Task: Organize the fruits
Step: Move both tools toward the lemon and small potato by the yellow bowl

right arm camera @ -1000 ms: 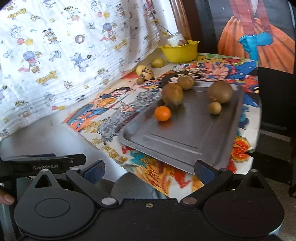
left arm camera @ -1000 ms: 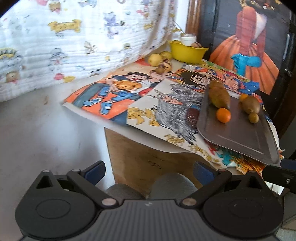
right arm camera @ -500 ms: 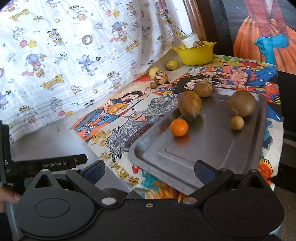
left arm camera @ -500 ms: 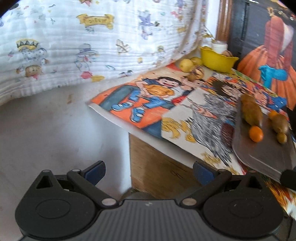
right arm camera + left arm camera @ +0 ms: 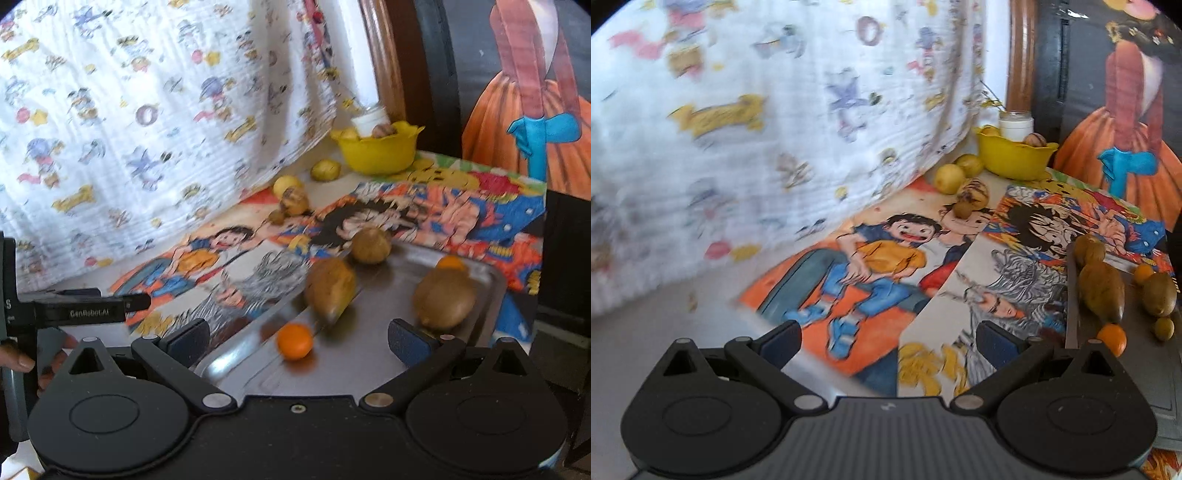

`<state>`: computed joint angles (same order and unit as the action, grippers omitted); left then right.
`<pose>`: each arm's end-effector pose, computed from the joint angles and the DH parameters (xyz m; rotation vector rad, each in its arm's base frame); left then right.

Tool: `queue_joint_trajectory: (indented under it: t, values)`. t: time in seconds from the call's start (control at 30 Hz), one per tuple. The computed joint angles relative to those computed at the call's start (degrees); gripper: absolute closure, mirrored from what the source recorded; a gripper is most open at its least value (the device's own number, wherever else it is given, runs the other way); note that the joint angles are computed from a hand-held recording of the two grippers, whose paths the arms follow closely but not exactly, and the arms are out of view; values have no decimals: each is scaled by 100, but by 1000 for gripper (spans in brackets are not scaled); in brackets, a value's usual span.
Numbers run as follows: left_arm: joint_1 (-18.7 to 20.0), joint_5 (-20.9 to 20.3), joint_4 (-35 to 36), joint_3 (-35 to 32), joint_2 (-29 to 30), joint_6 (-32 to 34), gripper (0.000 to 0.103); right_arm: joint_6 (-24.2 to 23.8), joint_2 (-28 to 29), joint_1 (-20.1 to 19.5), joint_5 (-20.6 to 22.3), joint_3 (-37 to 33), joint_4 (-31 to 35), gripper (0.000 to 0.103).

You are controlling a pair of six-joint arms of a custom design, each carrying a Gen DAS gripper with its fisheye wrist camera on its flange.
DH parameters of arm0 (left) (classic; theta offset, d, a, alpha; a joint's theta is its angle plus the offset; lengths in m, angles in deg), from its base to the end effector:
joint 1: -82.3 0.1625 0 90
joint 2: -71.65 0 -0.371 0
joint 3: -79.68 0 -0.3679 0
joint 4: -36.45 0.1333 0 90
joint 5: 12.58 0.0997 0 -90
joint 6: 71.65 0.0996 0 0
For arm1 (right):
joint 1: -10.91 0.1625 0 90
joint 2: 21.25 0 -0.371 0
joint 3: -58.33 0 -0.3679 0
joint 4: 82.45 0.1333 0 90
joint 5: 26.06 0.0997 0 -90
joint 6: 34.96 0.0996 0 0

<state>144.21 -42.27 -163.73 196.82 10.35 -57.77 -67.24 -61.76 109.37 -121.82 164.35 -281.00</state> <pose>-0.0335 -0.5296 0.2357 0.1555 2.0298 -1.1338 0.2066 -0.5507 0.0643 0.8939 -2.5620 1.0185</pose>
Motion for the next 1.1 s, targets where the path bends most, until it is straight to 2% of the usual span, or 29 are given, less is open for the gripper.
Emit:
queue_joint_trajectory:
  t: [0.07,0.23,0.33,0.47,0.5,0.57,0.63,0.73,0.8,0.97,1.1]
  values:
    - [37,-136,41,-133,56,136,0,12,-9,-1,48,-97,68,1]
    - [111,-429,95,-477,207,429,0,-138,118,115,135,-736,782,1]
    - [251,-743,108,-874,399,831,0,-234,405,84,408,-1387,1266,1]
    - [640,-1331,318,-1713,862,1238,0,-229,959,-91,1073,-2429,1945,1]
    - [734,-1473,411,-1917,964,1257,0,-194,1084,-108,1121,-2642,2055,1]
    - [943,-1877,617,-2267,1123,1279,0,-5,1320,-100,1007,-3059,2232,1]
    - [1063,-1955,957,-2664,1312,1188,0,203,1433,-66,818,-3400,2614,1]
    - [1146,-2069,1483,-3063,1439,1143,0,562,1501,85,286,-3866,3285,1]
    - [1091,-1865,2093,-3344,1483,1008,0,750,1526,189,43,-4144,3641,1]
    - [974,-1580,3004,-3804,1556,952,0,1010,1863,434,-590,-5284,4711,1]
    - [915,-1360,3484,-4192,1721,763,0,1219,2357,474,-575,-6498,5557,1]
